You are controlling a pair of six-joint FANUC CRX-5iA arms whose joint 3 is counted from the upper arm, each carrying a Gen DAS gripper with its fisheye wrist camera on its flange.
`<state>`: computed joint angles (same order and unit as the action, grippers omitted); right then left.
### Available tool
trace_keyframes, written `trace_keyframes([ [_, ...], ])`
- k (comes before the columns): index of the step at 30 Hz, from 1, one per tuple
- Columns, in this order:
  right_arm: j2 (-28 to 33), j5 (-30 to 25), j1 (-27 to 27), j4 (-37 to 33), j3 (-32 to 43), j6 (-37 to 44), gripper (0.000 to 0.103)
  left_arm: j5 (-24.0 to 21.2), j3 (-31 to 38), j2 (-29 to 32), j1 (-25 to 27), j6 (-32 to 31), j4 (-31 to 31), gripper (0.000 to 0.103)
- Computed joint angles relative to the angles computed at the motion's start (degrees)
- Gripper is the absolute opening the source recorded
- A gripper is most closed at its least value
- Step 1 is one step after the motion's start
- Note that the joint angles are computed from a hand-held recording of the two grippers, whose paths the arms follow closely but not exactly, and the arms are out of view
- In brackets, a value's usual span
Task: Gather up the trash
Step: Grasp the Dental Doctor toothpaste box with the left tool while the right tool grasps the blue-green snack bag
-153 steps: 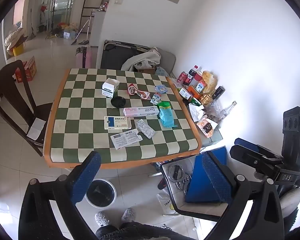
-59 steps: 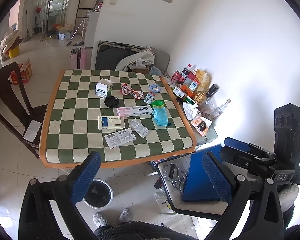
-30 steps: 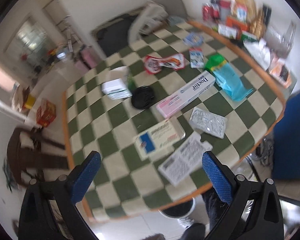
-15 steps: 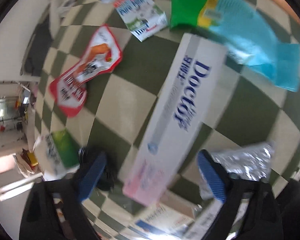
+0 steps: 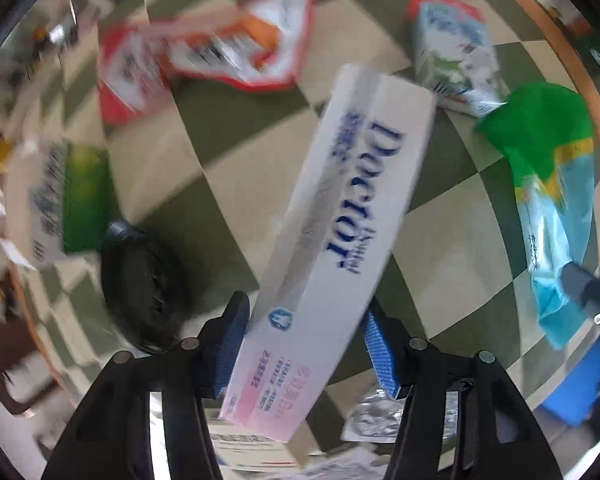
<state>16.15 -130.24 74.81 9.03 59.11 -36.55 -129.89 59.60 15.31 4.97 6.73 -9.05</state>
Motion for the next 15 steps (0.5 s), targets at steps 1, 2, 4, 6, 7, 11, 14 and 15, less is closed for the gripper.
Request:
trace_keyframes([
  [1,0.21,0.44,-1.17,-0.64,-0.04,1.75,0.103,1.27,-1.79,-0.87,-0.04,0.43,-0.07,0.055],
  [2,0.17,0.84,-2.29,-1.67,-0.40,2.94,0.103,1.72,-2.36,-1.17,0.33,0.39,0.62,0.054],
  [4,0.21,1.21,-4.46,-4.12,-1.20,4.52,0.103,2.93,-3.74,-2.06,1.02,0.31,1.99,0.051],
  [6,0.62,0.50,-6.34,-6.66,-1.41,5.29,0.103,4.59,-4.74,-2.84,2.06,0.77,3.85,0.050],
  [7,0.63,0.40,-6.86,-7.23,-1.82,5.22,0.101,4.47,-4.37,-2.72,2.33,0.98,4.16,0.049],
  [11,0.45,1.47,-6.37,-5.24,-3.04,3.96,0.091,4.36,-1.67,-1.87,5.23,1.63,7.37,0.047],
  [14,1.82,0.02,-5.40,-4.00,-0.73,3.03,0.084,0.77,4.20,0.09,7.87,1.93,10.00,0.046],
  [15,2.19,0.01,-4.12,-3.27,-0.35,2.04,0.082,-0.59,6.84,1.34,9.41,1.83,11.30,0.046],
])
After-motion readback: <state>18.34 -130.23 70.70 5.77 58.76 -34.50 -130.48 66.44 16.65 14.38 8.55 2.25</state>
